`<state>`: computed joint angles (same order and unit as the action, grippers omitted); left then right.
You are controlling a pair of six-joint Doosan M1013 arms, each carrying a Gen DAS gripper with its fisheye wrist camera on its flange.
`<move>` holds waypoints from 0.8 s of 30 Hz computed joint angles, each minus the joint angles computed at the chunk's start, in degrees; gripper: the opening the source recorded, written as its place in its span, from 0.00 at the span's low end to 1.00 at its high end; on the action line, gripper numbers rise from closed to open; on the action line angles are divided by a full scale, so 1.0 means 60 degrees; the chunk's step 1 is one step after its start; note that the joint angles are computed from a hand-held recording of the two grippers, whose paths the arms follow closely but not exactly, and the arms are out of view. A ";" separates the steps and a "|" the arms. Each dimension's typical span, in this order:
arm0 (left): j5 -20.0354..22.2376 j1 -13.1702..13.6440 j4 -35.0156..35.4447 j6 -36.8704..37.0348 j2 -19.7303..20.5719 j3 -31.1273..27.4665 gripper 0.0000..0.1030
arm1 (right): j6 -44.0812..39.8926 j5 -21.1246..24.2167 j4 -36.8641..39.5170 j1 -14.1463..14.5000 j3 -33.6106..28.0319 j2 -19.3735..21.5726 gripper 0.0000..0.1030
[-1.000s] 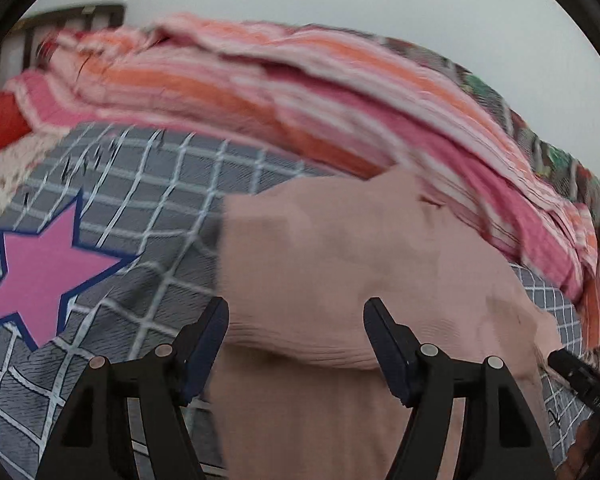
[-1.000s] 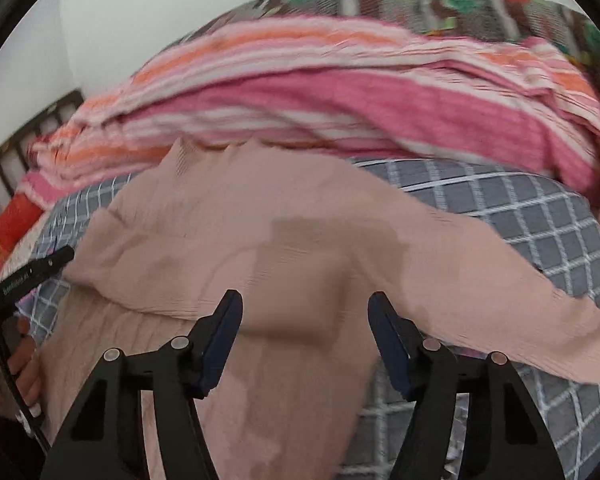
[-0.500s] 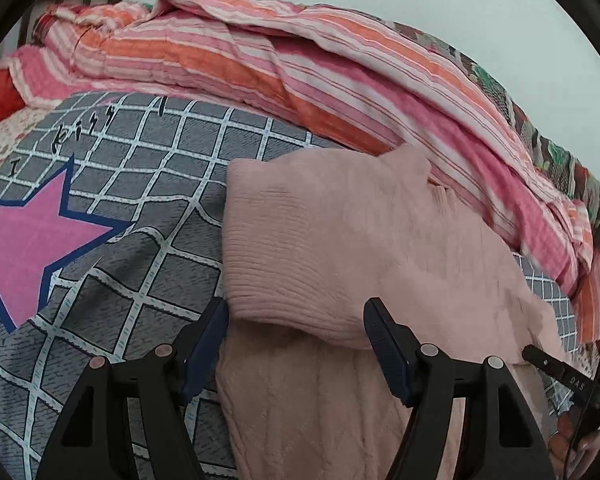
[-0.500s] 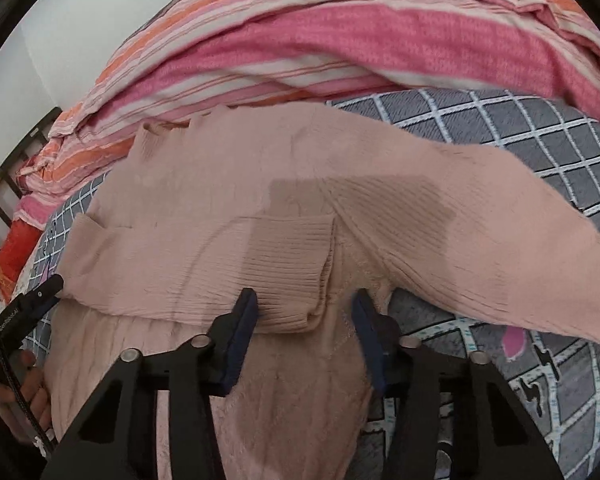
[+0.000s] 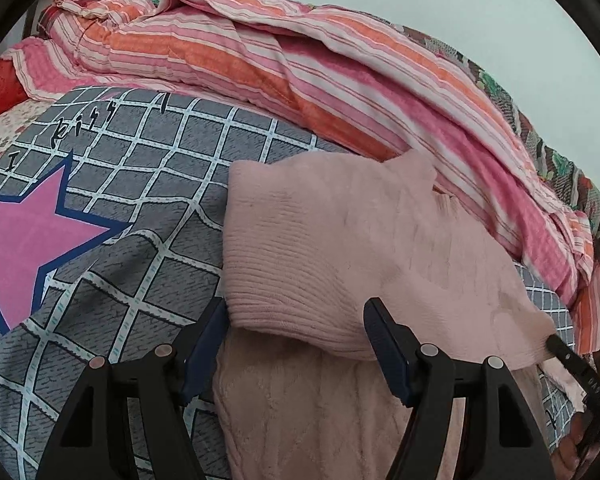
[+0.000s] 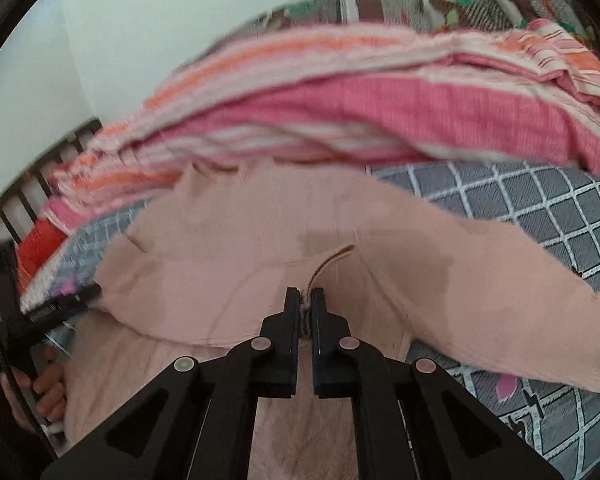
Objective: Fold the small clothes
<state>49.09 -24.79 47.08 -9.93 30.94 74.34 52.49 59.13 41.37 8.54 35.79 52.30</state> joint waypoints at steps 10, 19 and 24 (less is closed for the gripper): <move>-0.0888 -0.0021 0.1222 -0.1347 -0.0388 0.0680 0.66 | 0.1113 -0.1184 -0.0906 -0.0012 0.0209 -0.0069 0.05; -0.1733 0.0130 0.0984 -0.0234 -0.0277 0.0540 0.65 | 0.2027 -0.0598 -0.2473 0.0135 -0.0235 0.0188 0.05; -0.0745 0.0137 -0.0496 0.1642 0.0163 -0.0205 0.65 | 0.2365 -0.0131 -0.2754 0.0112 -0.0539 0.0338 0.06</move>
